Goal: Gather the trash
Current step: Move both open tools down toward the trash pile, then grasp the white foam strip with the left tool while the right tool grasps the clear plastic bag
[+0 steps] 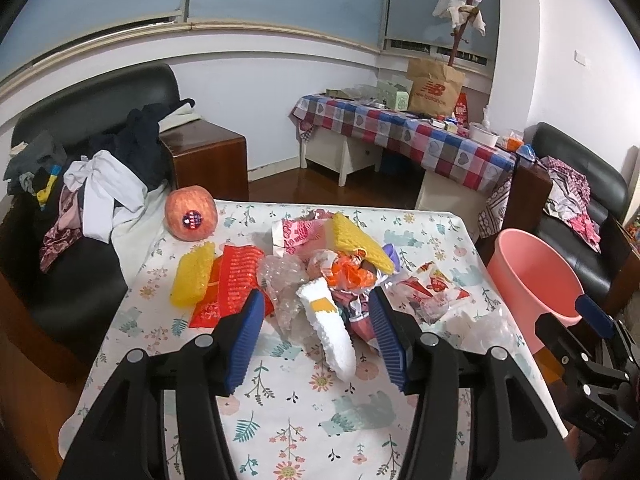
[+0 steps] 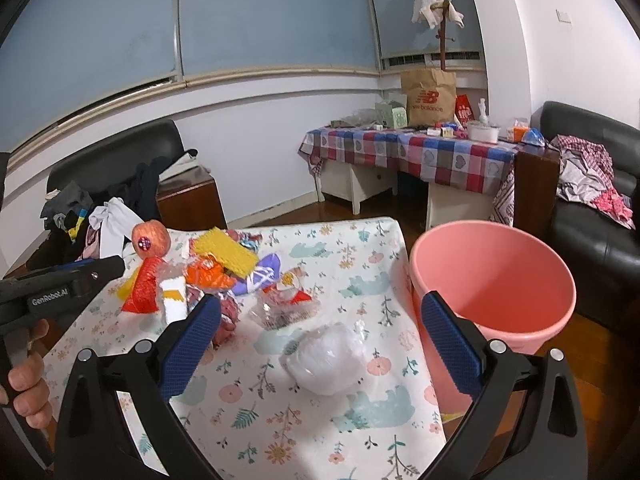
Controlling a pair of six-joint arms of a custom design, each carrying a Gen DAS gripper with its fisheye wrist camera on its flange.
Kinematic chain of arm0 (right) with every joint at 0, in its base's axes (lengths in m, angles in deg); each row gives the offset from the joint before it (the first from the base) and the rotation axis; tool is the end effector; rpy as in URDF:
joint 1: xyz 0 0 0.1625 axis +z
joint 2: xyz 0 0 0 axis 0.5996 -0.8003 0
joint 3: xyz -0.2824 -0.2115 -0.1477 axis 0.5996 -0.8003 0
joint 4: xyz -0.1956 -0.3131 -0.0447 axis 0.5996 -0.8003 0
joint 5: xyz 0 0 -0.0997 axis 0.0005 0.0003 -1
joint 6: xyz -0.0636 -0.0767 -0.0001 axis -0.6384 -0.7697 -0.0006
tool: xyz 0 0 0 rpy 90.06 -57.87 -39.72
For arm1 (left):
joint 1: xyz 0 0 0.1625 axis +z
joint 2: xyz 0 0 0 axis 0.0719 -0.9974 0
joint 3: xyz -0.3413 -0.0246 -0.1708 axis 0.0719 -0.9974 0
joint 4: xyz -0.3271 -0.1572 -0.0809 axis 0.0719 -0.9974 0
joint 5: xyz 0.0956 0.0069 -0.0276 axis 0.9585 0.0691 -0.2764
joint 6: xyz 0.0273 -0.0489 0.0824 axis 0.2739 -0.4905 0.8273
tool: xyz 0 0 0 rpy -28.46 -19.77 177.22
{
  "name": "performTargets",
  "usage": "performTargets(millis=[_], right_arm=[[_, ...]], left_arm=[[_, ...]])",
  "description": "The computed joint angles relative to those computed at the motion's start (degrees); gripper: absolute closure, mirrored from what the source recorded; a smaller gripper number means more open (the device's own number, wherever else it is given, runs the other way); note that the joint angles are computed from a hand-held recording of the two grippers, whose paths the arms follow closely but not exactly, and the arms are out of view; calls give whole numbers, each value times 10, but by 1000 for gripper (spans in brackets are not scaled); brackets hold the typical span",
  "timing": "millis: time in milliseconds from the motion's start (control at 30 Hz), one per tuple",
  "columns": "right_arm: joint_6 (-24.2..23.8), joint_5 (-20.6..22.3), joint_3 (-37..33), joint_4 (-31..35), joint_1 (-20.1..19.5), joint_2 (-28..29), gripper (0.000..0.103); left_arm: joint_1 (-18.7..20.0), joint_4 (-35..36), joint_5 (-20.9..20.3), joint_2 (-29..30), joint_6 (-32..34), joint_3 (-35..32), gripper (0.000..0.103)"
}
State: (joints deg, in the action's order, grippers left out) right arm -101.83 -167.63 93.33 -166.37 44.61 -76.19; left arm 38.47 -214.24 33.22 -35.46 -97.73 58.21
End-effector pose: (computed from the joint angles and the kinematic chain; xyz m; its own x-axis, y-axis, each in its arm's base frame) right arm 0.0287 -0.6920 0.3604 -0.7626 -0.2327 0.6036 -0.6300 0.4791 -0.6112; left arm -0.4136 -0.6827 0.0239 -0.7548 -0.1156 -0.6457 0.4706 0.5905 -0.6557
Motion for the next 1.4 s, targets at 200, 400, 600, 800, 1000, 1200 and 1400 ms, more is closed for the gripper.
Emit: performTargets(millis=[200,400,600,800,1000,1200,1400], right_arm=[[1,-8,8,-7,-11,-2,3],[4,2,4,16,-22,-5,3],[9,9,-7,61,-28,-5,5],[7,-4,-27,107,-28,4,20],[18,-5,-53,143,-31,13,21],[30,-5,-86,185,-33,24,21],[59,-7,-141,261,-34,44,21]], left_arm=[[8,7,-27,-11,2,20,49],[15,27,-62,-17,-6,26,49],[27,72,-90,-21,-39,24,49],[45,144,-122,-3,-93,-23,49],[56,235,-132,36,-133,-108,53],[62,309,-142,57,-165,-162,85],[56,278,-130,33,-157,-114,86]])
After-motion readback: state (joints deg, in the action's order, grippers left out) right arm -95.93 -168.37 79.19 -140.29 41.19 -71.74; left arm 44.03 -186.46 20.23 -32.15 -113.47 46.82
